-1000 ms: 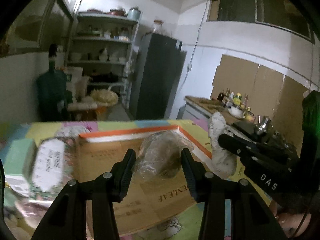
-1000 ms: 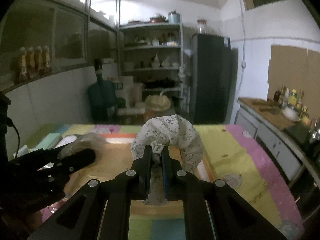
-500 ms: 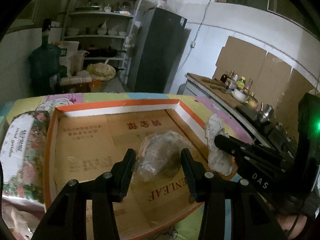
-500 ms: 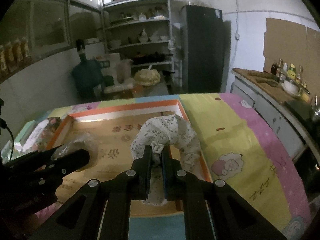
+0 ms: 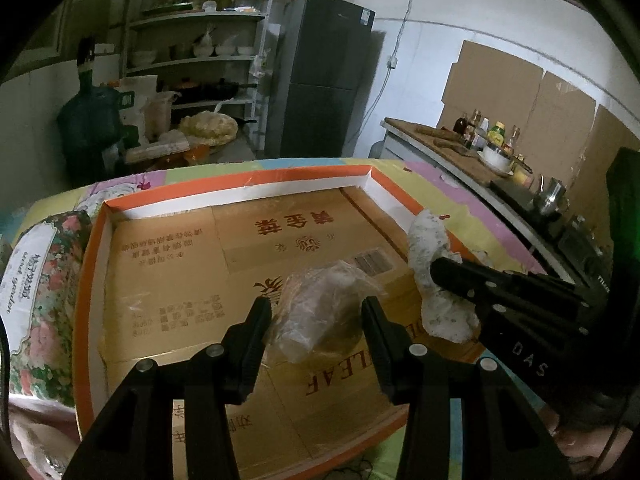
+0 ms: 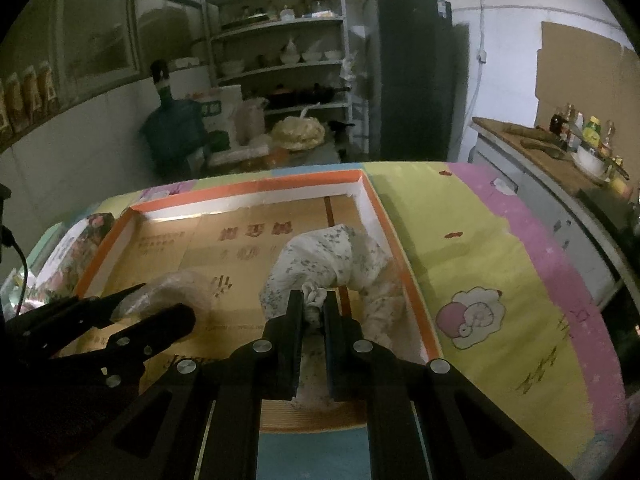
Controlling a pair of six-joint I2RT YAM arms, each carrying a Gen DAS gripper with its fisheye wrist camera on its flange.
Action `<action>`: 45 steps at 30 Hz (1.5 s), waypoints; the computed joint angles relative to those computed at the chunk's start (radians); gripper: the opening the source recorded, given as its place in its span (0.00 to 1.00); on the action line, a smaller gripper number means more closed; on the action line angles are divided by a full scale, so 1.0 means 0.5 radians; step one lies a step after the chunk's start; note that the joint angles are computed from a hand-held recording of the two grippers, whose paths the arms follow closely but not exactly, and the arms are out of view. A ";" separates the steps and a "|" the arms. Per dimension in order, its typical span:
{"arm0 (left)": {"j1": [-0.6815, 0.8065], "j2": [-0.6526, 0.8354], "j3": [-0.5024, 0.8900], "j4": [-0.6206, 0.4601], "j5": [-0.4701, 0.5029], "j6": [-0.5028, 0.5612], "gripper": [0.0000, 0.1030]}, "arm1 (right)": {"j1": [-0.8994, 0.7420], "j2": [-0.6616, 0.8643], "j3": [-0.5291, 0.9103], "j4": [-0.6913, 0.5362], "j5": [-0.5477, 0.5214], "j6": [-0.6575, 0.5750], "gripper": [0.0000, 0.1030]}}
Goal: Organize soft objects
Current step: 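Carry the fabric ring with the right tool while the left tool carries the bag to the cardboard box, then lower and release the fabric ring with the right tool while the left tool releases the bag in the box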
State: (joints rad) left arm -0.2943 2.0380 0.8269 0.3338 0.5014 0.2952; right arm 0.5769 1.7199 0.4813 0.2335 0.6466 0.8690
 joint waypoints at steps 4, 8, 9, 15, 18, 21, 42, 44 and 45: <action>-0.010 -0.003 -0.015 0.022 -0.033 0.017 0.46 | -0.019 0.028 -0.005 0.035 -0.046 -0.002 0.09; -0.010 -0.001 -0.015 0.021 -0.032 0.017 0.46 | -0.054 0.052 -0.022 0.086 -0.107 0.004 0.09; -0.010 0.001 -0.017 0.026 -0.031 0.016 0.46 | -0.064 0.054 -0.028 0.097 -0.119 0.003 0.09; -0.009 0.022 0.002 0.014 -0.023 0.019 0.46 | -0.094 0.066 -0.064 0.164 -0.167 0.005 0.09; -0.005 0.042 0.020 0.000 -0.006 0.016 0.48 | -0.095 0.065 -0.076 0.186 -0.176 0.003 0.09; 0.012 0.060 0.036 -0.012 0.029 0.012 0.49 | -0.092 0.063 -0.081 0.200 -0.181 -0.017 0.12; 0.107 -0.044 -0.048 0.016 0.127 0.049 0.76 | 0.045 -0.061 -0.162 0.186 -0.042 0.087 0.39; 0.119 -0.054 -0.056 0.018 0.152 0.056 0.76 | 0.070 -0.095 -0.179 0.182 -0.011 0.113 0.45; 0.126 -0.061 -0.063 0.018 0.167 0.064 0.76 | 0.083 -0.115 -0.191 0.175 0.009 0.129 0.49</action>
State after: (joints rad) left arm -0.2314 2.0072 0.7954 0.3430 0.5849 0.3272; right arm 0.6185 1.6626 0.3858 0.3209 0.6509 0.9335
